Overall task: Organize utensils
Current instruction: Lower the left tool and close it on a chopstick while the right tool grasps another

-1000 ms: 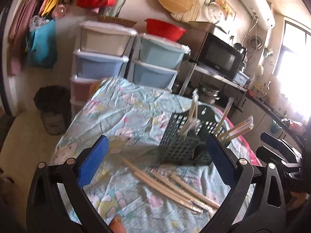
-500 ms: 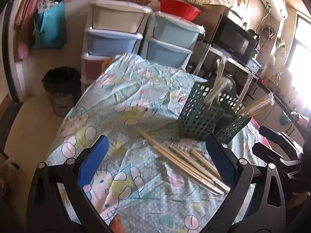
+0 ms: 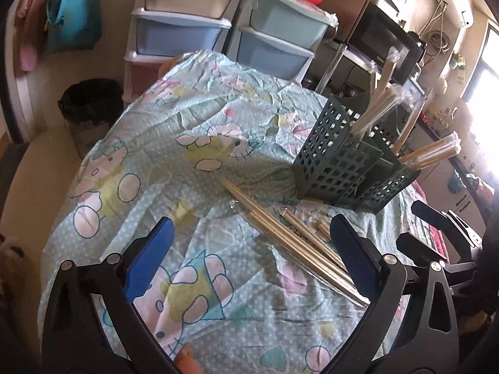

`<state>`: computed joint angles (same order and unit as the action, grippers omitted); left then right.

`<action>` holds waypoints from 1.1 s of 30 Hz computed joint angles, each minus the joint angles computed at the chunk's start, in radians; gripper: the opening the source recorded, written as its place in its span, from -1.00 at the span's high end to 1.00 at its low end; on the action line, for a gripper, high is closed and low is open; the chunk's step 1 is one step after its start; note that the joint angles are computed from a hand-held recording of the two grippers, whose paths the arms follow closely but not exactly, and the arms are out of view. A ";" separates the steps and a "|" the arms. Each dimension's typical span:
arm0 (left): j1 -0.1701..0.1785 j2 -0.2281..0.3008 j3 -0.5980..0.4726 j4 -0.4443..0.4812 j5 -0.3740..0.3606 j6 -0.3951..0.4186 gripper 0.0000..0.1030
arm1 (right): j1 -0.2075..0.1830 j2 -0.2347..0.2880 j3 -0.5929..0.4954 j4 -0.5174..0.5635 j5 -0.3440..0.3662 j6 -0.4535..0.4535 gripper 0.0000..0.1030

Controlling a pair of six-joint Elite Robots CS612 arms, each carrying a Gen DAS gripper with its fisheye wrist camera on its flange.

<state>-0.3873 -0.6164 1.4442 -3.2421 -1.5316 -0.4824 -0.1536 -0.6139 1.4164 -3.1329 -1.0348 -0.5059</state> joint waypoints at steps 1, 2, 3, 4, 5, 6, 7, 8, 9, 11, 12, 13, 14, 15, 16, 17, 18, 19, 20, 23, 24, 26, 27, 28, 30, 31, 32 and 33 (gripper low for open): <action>0.002 0.003 -0.006 0.006 -0.005 -0.001 -0.79 | 0.001 0.001 -0.002 0.007 -0.002 -0.004 -0.53; 0.005 0.005 -0.011 0.012 -0.011 -0.003 -0.79 | 0.003 0.003 -0.006 0.019 -0.005 -0.011 -0.49; 0.007 0.008 -0.016 0.017 -0.019 -0.004 -0.79 | 0.004 0.004 -0.007 0.023 -0.008 -0.015 -0.47; 0.011 0.010 -0.021 0.021 -0.029 -0.007 -0.79 | 0.007 0.006 -0.010 0.031 -0.016 -0.024 -0.43; 0.013 0.013 -0.025 0.025 -0.036 -0.008 -0.79 | 0.008 0.007 -0.014 0.040 -0.018 -0.030 -0.39; 0.017 0.016 -0.031 0.030 -0.048 -0.014 -0.79 | 0.009 0.008 -0.016 0.047 -0.019 -0.036 -0.37; 0.020 0.018 -0.035 0.038 -0.056 -0.018 -0.73 | 0.011 0.009 -0.019 0.056 -0.023 -0.043 -0.31; 0.022 0.019 -0.039 0.046 -0.062 -0.019 -0.66 | 0.013 0.010 -0.022 0.065 -0.025 -0.052 -0.26; 0.024 0.022 -0.044 0.051 -0.065 -0.019 -0.55 | 0.015 0.012 -0.026 0.075 -0.031 -0.063 -0.23; 0.031 0.029 -0.058 0.063 -0.090 -0.032 -0.46 | 0.019 0.014 -0.035 0.092 -0.040 -0.075 -0.12; 0.037 0.034 -0.067 0.069 -0.114 -0.048 -0.38 | 0.021 0.015 -0.039 0.103 -0.043 -0.082 -0.09; 0.040 0.037 -0.073 0.073 -0.121 -0.053 -0.28 | 0.024 0.018 -0.047 0.119 -0.052 -0.089 -0.01; 0.042 0.039 -0.079 0.078 -0.126 -0.052 -0.24 | 0.026 0.019 -0.051 0.130 -0.056 -0.095 0.07; 0.046 0.043 -0.090 0.084 -0.141 -0.054 -0.19 | 0.028 0.021 -0.056 0.144 -0.059 -0.105 0.10; 0.052 0.049 -0.101 0.087 -0.171 -0.062 -0.11 | 0.030 0.023 -0.061 0.150 -0.064 -0.111 0.14; 0.057 0.055 -0.110 0.086 -0.196 -0.073 -0.04 | 0.032 0.024 -0.064 0.156 -0.068 -0.114 0.19; 0.061 0.060 -0.123 0.095 -0.210 -0.079 0.06 | 0.033 0.026 -0.068 0.161 -0.070 -0.117 0.23; 0.063 0.065 -0.134 0.109 -0.211 -0.079 0.15 | 0.035 0.028 -0.073 0.170 -0.071 -0.122 0.28; 0.064 0.068 -0.143 0.119 -0.213 -0.080 0.19 | 0.035 0.029 -0.077 0.176 -0.072 -0.126 0.30; 0.075 0.089 -0.182 0.146 -0.259 -0.106 0.38 | 0.039 0.036 -0.090 0.186 -0.080 -0.131 0.33; 0.078 0.097 -0.198 0.163 -0.271 -0.116 0.38 | 0.040 0.038 -0.094 0.189 -0.083 -0.132 0.34; 0.080 0.106 -0.215 0.182 -0.275 -0.124 0.38 | 0.042 0.043 -0.105 0.197 -0.089 -0.133 0.35; 0.081 0.111 -0.226 0.193 -0.275 -0.125 0.38 | 0.043 0.047 -0.109 0.203 -0.091 -0.132 0.35; 0.080 0.113 -0.232 0.204 -0.270 -0.124 0.38 | 0.043 0.049 -0.114 0.212 -0.091 -0.133 0.35; 0.081 0.119 -0.243 0.217 -0.269 -0.129 0.38 | 0.046 0.054 -0.121 0.219 -0.099 -0.136 0.36; 0.080 0.123 -0.249 0.224 -0.266 -0.131 0.38 | 0.046 0.055 -0.124 0.226 -0.100 -0.138 0.36; 0.079 0.124 -0.253 0.231 -0.261 -0.132 0.38 | 0.047 0.056 -0.127 0.231 -0.100 -0.138 0.36; 0.079 0.127 -0.256 0.237 -0.256 -0.134 0.38 | 0.047 0.059 -0.132 0.243 -0.099 -0.138 0.36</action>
